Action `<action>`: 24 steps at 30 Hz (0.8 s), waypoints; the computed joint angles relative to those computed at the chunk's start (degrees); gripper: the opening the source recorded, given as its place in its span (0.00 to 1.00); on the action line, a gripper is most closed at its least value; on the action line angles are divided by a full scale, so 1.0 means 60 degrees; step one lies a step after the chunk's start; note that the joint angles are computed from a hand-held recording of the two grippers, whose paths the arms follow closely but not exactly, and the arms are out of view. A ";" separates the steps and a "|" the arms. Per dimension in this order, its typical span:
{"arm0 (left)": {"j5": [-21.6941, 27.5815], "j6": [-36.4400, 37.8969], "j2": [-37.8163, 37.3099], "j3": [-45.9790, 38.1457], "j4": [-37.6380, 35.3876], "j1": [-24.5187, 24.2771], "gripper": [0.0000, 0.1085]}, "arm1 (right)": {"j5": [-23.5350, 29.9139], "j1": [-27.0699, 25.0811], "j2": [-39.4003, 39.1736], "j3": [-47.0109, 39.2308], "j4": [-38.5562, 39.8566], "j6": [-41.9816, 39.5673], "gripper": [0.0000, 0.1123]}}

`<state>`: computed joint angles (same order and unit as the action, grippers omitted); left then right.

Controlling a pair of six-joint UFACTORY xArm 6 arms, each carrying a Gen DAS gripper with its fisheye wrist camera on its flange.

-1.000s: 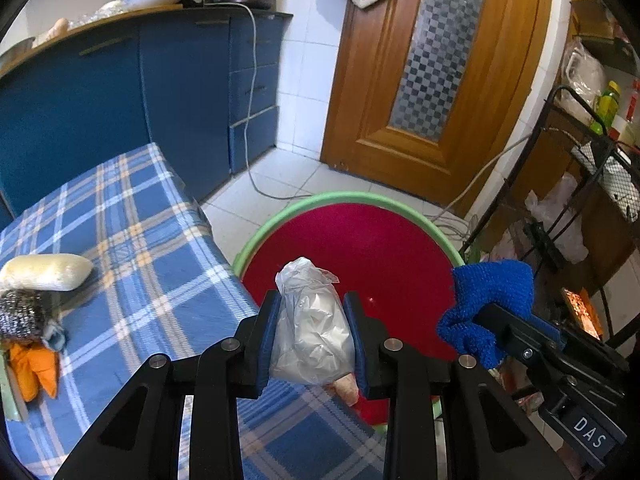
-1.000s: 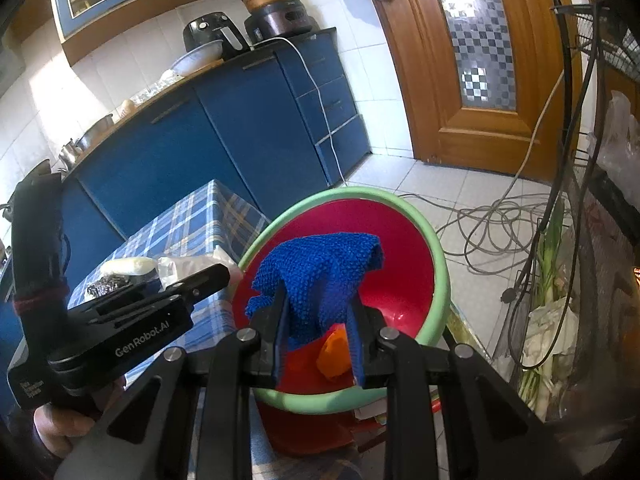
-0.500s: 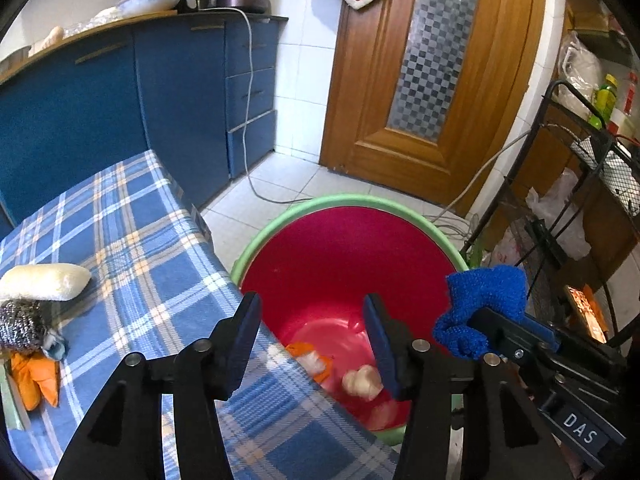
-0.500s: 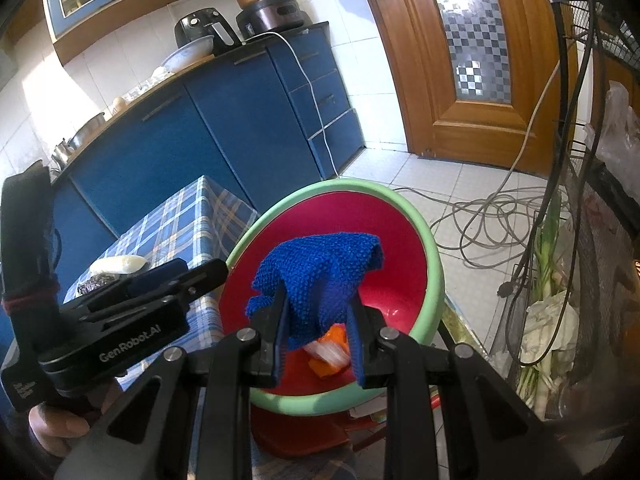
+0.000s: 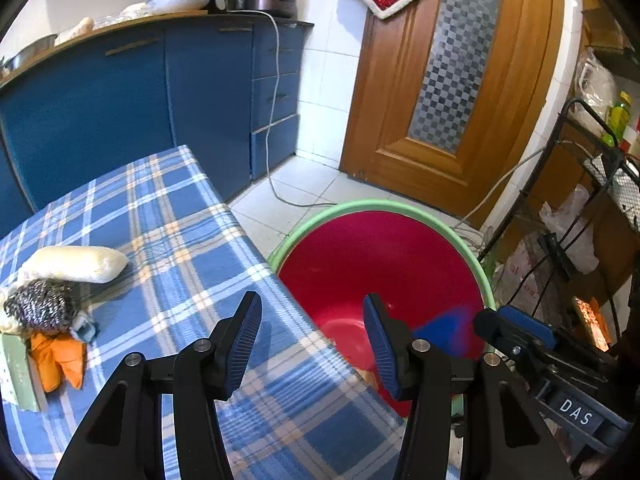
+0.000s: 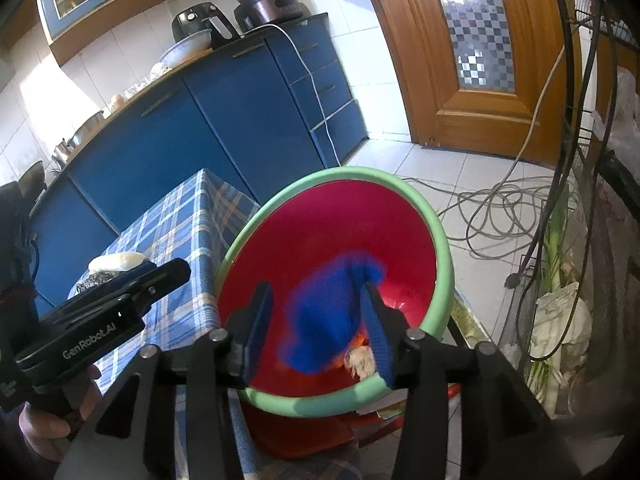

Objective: Collect trash
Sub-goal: 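Open the left tool dropping the bag into the bucket while the right tool drops the cloth, then move both open tools back over the table toward the white medicine box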

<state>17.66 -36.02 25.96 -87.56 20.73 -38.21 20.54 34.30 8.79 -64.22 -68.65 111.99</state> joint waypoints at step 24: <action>-0.0086 -0.4163 -0.3045 0.3350 0.3706 0.1389 0.50 | 0.0280 0.0610 0.0152 -0.0533 0.0261 -0.0381 0.53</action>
<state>17.14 -61.00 7.69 -67.46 42.96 -29.87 22.22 37.96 9.70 -67.42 -67.09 109.70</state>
